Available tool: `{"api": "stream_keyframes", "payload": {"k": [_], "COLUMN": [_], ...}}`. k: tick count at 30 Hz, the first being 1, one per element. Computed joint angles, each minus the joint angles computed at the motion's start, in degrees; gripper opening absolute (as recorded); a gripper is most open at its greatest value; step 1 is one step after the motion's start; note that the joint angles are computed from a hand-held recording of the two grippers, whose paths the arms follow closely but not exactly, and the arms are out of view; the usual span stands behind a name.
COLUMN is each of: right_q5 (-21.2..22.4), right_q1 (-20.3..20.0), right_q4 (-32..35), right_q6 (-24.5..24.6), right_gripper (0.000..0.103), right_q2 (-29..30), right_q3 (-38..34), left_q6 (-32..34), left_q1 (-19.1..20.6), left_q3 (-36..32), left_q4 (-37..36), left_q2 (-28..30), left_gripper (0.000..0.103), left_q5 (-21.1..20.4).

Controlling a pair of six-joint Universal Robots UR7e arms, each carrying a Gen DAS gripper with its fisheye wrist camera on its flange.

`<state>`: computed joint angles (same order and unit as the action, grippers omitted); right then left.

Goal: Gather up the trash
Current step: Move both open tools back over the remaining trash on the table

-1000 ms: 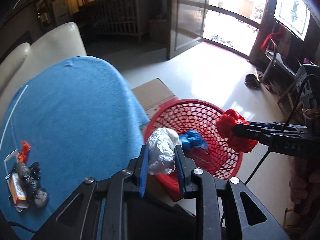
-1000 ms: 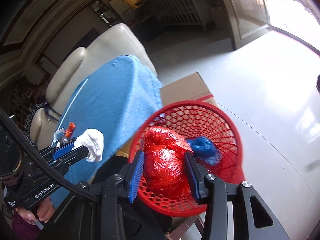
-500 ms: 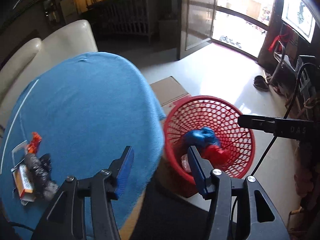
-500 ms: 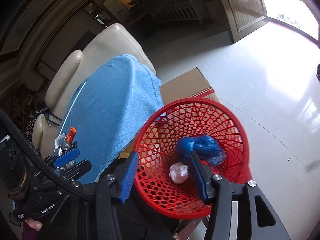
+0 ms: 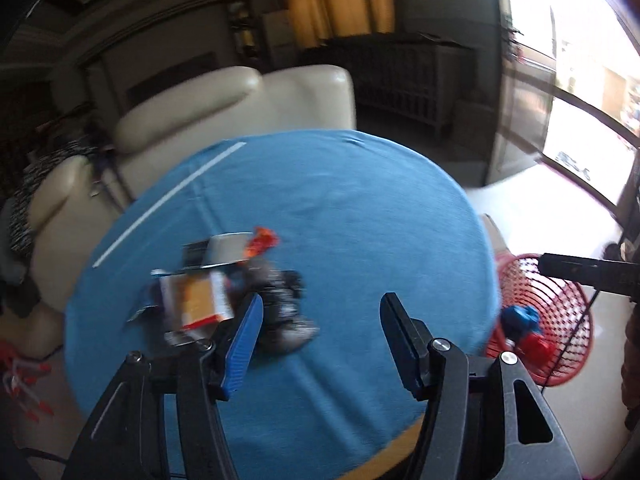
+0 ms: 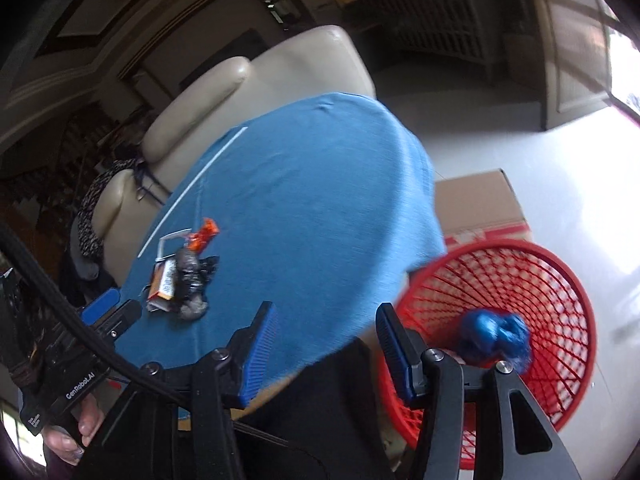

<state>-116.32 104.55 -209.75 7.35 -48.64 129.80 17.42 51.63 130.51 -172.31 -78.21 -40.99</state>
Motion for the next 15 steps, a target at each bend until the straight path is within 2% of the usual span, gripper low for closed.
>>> {"api": "stream_keyframes", "payload": {"k": [3,9,15], "right_q5": [0.5,1.4,2.4], "right_q1": [2.1,5.9,9.2], "right_q4": [1.6,5.8,10.0], "right_q6": [-1.6,-3.1,-2.7], "right_gripper": [0.055,0.055,0.056], "right_q2": [2.2,7.0,11.5], "right_q3": [-3.7,-11.1,-16.9], "left_q6": [0.8,5.7,3.8], "left_q1": [0.8,1.4,3.2], "left_q3": [0.7,2.3,3.7], "left_q4": [-4.1,-13.7,-11.4], "left_q2": [-2.4,-6.8,-12.5], "left_gripper": [0.064,0.077,0.077], "left_q5": [3.0,7.1,6.7]}}
